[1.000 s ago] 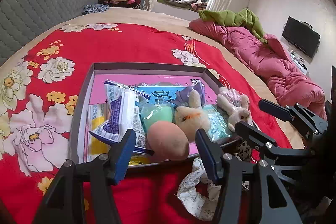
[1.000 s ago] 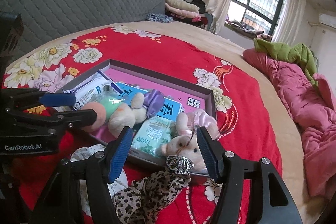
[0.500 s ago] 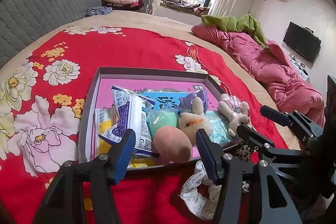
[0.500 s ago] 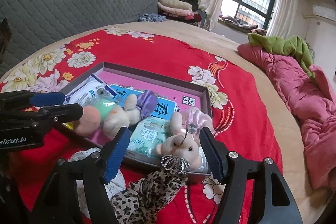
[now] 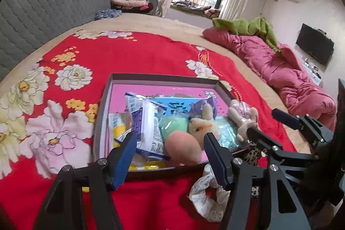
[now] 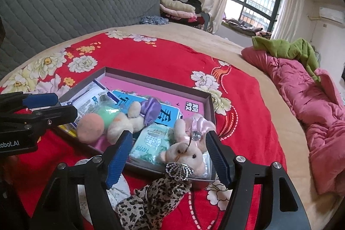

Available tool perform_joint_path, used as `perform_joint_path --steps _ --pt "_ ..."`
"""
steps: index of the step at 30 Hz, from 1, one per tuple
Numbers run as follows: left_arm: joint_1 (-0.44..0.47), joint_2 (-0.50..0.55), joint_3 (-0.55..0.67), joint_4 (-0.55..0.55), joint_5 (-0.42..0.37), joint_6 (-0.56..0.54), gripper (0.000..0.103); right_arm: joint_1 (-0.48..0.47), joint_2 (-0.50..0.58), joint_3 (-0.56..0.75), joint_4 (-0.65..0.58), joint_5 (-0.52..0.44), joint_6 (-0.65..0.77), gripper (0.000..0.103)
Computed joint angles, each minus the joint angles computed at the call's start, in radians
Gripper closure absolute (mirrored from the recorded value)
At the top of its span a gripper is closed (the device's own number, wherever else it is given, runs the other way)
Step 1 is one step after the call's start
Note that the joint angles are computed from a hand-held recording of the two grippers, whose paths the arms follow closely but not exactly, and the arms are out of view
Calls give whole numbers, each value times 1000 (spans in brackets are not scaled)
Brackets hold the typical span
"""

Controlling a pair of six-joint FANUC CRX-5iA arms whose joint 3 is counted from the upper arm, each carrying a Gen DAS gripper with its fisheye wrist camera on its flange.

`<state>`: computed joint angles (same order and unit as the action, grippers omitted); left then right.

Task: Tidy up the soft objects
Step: 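Withdraw both tools toward the white scrunchie and leopard-print plush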

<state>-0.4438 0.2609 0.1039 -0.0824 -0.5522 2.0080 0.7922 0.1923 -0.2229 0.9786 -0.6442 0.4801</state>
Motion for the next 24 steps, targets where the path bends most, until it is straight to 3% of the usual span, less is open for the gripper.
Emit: perform_joint_path --steps 24 --pt "-97 -75 52 -181 -183 174 38 14 -190 -142 81 22 -134 29"
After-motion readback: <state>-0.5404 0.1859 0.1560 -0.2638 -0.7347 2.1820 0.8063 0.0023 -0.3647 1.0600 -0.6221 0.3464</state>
